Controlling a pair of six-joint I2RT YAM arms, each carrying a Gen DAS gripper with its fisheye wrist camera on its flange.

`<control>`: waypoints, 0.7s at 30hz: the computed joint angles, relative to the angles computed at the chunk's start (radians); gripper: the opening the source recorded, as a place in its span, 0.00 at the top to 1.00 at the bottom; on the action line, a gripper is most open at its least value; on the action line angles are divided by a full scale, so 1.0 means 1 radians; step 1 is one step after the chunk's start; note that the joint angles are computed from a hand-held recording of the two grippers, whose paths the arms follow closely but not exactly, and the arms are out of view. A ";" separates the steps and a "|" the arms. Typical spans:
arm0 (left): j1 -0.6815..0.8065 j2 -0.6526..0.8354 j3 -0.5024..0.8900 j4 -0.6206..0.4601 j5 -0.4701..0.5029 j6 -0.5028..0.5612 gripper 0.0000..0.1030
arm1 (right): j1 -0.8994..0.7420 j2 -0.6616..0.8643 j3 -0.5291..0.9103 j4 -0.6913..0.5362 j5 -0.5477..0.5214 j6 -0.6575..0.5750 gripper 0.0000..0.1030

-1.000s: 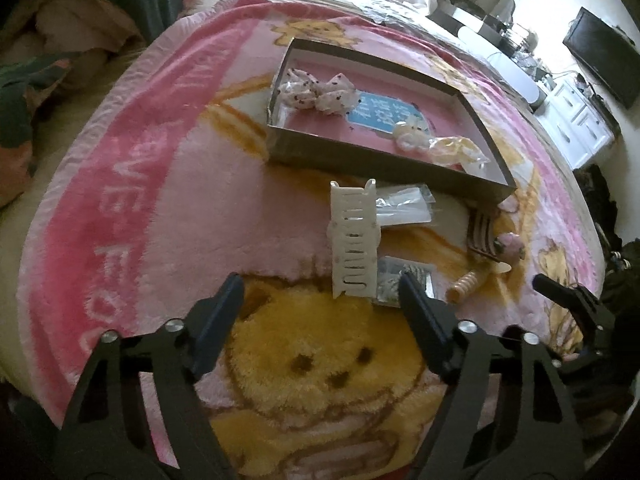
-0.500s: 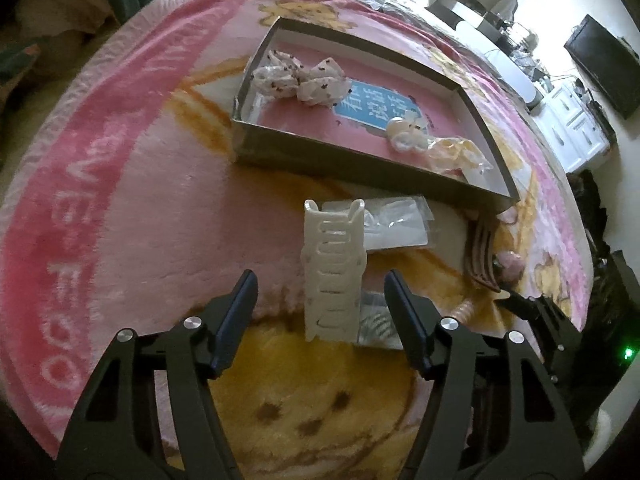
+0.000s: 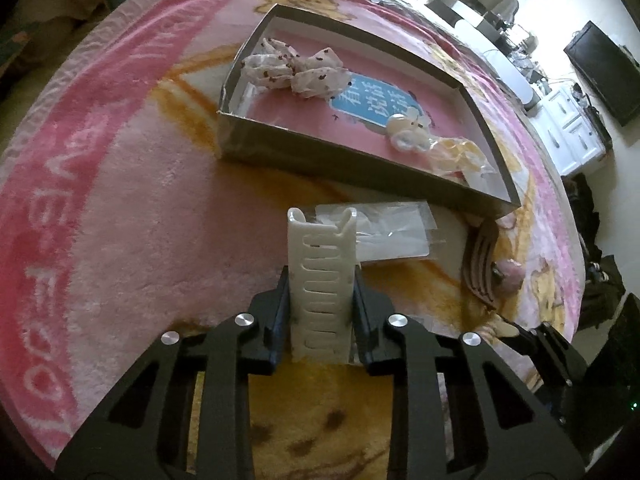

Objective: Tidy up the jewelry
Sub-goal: 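Grasp the white comb with the left tool while the right grasps the cream coiled hair tie, then lower the white comb into the box with the left tool while the right drops the coil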

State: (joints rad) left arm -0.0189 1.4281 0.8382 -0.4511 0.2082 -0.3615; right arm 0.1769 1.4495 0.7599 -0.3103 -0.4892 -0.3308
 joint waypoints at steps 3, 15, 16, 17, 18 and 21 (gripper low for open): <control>0.014 -0.032 -0.012 -0.006 0.004 0.002 0.81 | -0.012 -0.044 -0.005 -0.045 -0.037 -0.009 0.33; 0.117 -0.196 -0.023 -0.083 -0.001 0.042 0.81 | -0.018 -0.117 0.058 -0.118 -0.082 0.022 0.33; 0.125 -0.205 -0.018 -0.088 -0.001 0.044 0.81 | -0.019 -0.115 0.069 -0.119 -0.081 0.025 0.33; 0.133 -0.209 -0.012 -0.093 0.000 0.048 0.81 | -0.022 -0.111 0.080 -0.119 -0.082 0.028 0.33; 0.142 -0.215 -0.003 -0.097 0.001 0.051 0.81 | -0.026 -0.107 0.089 -0.120 -0.081 0.029 0.33; 0.162 -0.219 0.021 -0.104 0.011 0.056 0.81 | -0.037 -0.092 0.122 -0.120 -0.069 0.040 0.33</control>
